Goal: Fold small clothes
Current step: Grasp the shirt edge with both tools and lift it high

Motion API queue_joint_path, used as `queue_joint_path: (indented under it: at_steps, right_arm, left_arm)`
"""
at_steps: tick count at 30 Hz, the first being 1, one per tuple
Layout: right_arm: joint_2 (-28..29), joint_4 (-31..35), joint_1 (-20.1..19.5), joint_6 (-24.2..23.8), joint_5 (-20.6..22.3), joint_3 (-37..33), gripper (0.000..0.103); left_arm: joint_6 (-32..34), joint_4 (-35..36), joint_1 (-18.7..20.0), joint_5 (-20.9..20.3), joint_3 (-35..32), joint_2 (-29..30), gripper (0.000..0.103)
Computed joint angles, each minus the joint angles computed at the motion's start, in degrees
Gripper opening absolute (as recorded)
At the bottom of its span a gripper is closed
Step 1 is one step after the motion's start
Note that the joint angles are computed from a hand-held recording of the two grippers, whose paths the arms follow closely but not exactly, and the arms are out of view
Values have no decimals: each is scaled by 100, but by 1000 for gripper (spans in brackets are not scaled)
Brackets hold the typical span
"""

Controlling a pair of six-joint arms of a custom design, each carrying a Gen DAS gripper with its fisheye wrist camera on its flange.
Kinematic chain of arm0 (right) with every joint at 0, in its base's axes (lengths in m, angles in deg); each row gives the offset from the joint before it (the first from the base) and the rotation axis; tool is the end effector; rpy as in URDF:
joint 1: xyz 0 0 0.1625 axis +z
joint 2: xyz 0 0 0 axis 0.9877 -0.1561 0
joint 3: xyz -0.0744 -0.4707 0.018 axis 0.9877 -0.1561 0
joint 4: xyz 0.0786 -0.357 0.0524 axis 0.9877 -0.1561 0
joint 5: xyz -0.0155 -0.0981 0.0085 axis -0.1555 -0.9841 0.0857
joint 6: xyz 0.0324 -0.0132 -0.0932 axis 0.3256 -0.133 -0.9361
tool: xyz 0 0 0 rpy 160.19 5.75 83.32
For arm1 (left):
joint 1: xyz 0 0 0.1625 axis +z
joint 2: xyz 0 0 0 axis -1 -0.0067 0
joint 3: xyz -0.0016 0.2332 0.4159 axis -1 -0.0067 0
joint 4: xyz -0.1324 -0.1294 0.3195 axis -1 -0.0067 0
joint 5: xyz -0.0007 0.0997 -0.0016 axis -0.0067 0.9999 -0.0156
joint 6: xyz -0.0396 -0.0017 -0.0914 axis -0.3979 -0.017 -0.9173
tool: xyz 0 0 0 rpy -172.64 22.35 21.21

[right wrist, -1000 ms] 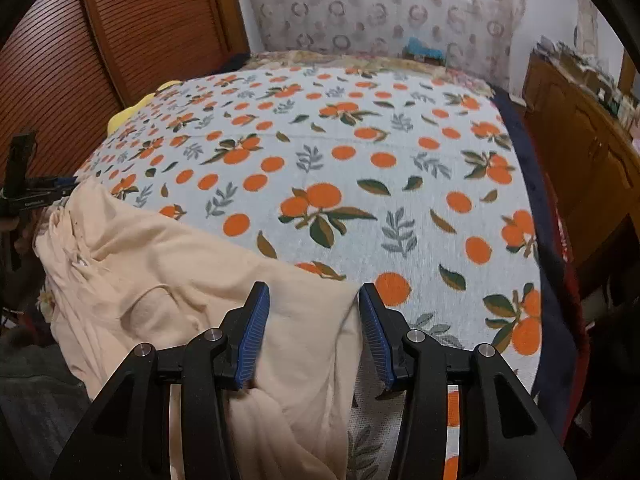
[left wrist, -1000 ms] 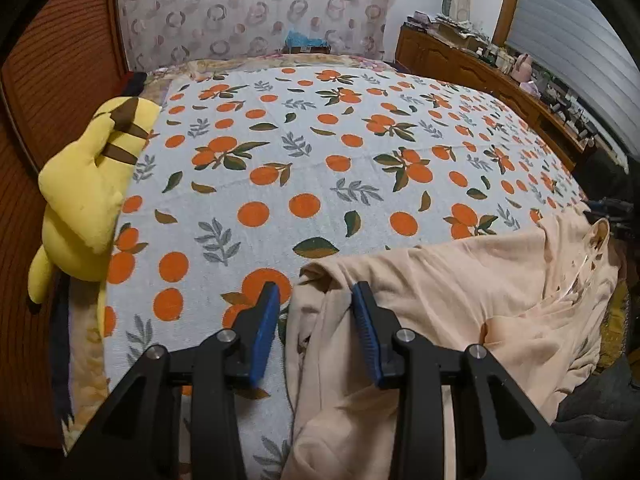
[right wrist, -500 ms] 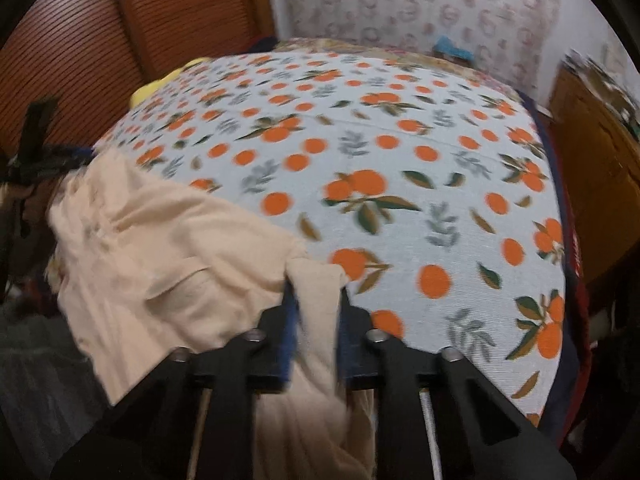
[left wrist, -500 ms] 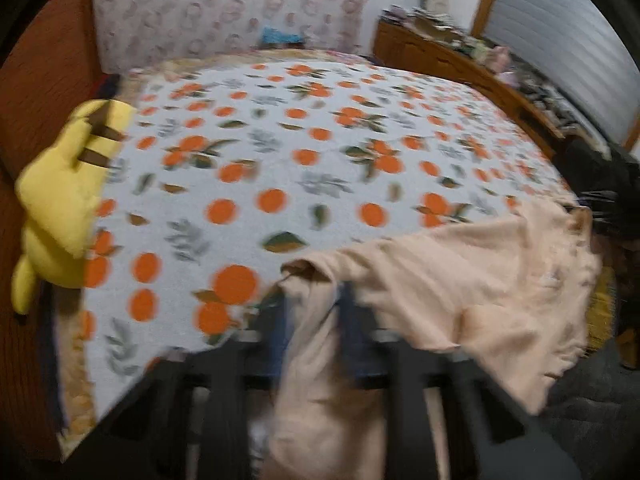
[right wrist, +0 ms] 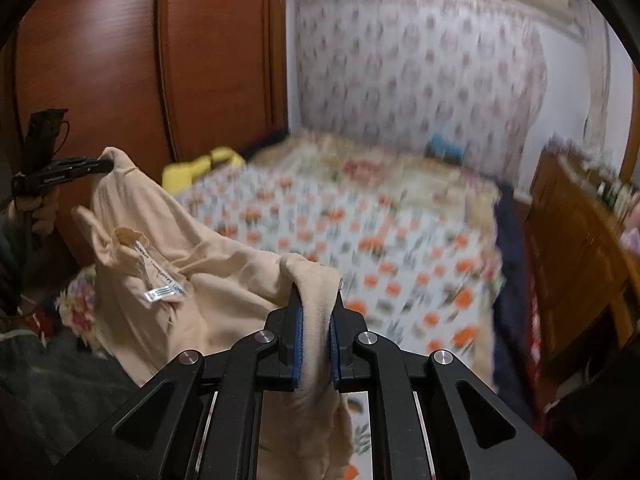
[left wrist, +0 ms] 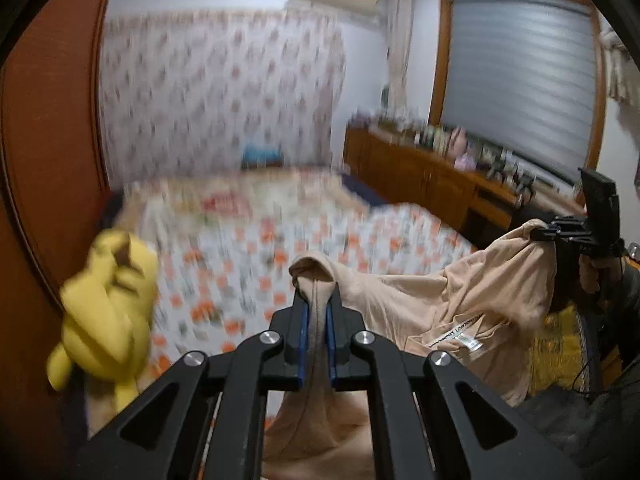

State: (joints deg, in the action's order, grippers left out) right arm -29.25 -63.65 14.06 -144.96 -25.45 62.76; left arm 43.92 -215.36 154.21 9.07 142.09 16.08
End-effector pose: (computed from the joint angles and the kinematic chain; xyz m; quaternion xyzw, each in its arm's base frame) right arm 0.1994 -0.8439 0.2429 0.4818 -0.8218 0.2501 0.1732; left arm -0.1327 -0.7149 0.2850 0.2363 0.8235 -0.4551 0.2428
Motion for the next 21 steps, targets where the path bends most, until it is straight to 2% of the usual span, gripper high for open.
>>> queue_joint_path:
  at_steps: [3,9,18,21]
  right_arm:
    - [-256,-339,149,-78,269,148,7]
    - [-583,-613,390,-174,696,52,7]
    - [-811,-925,715,-319,1115,-196,7]
    - [-539,-752,829,-375,1030,-807,7]
  left_arm:
    - [440,-609,-290,118,104,-208,5]
    - [1005,-1209,-624,97,-28,-480,5]
    - [1530,-1442,-795,-222,-540,-590,5]
    - [1609,-1307,-702,-268,-1018,-429,5]
